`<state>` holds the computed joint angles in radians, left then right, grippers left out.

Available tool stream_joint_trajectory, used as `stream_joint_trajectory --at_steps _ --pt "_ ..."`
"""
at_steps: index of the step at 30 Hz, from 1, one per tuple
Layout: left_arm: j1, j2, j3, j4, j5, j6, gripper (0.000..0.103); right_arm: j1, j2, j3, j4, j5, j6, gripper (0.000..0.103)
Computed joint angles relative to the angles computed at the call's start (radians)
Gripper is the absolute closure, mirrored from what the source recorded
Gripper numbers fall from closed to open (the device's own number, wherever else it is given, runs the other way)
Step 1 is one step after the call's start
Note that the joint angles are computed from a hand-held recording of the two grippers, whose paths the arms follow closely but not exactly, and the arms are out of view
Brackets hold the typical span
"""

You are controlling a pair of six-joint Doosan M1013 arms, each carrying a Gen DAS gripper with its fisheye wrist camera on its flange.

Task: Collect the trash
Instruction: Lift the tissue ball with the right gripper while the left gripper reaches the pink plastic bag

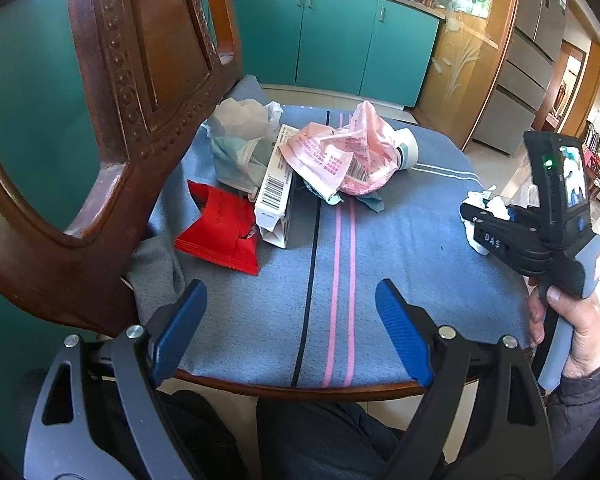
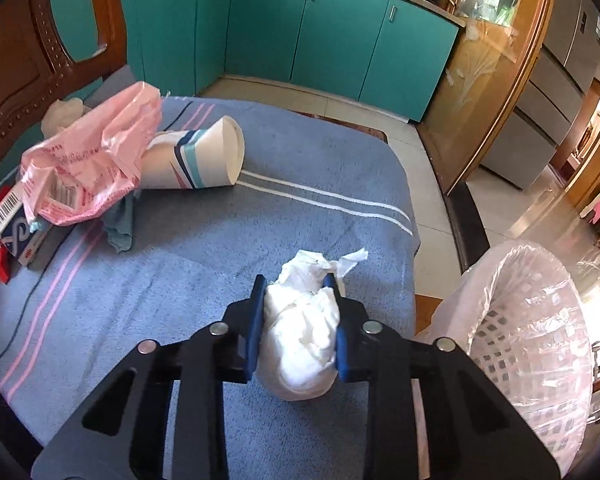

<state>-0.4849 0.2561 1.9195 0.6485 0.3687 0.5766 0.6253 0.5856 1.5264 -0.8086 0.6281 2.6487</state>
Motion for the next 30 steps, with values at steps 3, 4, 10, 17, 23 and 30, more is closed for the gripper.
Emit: stream_joint_trajectory --at_steps 3,4,10,17,23,30 --pt "-0.001 0.002 -0.001 0.0 0.002 0.0 0.017 0.002 -0.021 0.017 0.005 -0.043 0.001 0.075" --pt "-0.001 0.004 -0.002 -0.002 0.002 0.003 0.017 0.006 -0.028 0.021 -0.002 -0.05 0.004 0.075" --pt "-0.003 0.009 -0.005 -0.029 0.004 0.032 0.017 0.019 -0.064 0.041 0.083 -0.15 -0.111 0.075" --pt "-0.004 0.009 -0.003 -0.031 0.002 0.035 0.016 0.033 -0.051 0.029 0.232 -0.161 -0.275 0.074" --pt "-0.003 0.01 -0.002 -0.034 0.003 0.036 0.016 0.026 -0.036 0.021 0.288 -0.147 -0.305 0.066" --pt "-0.004 0.01 -0.002 -0.035 0.001 0.039 0.016 0.028 -0.025 0.017 0.309 -0.14 -0.326 0.059"
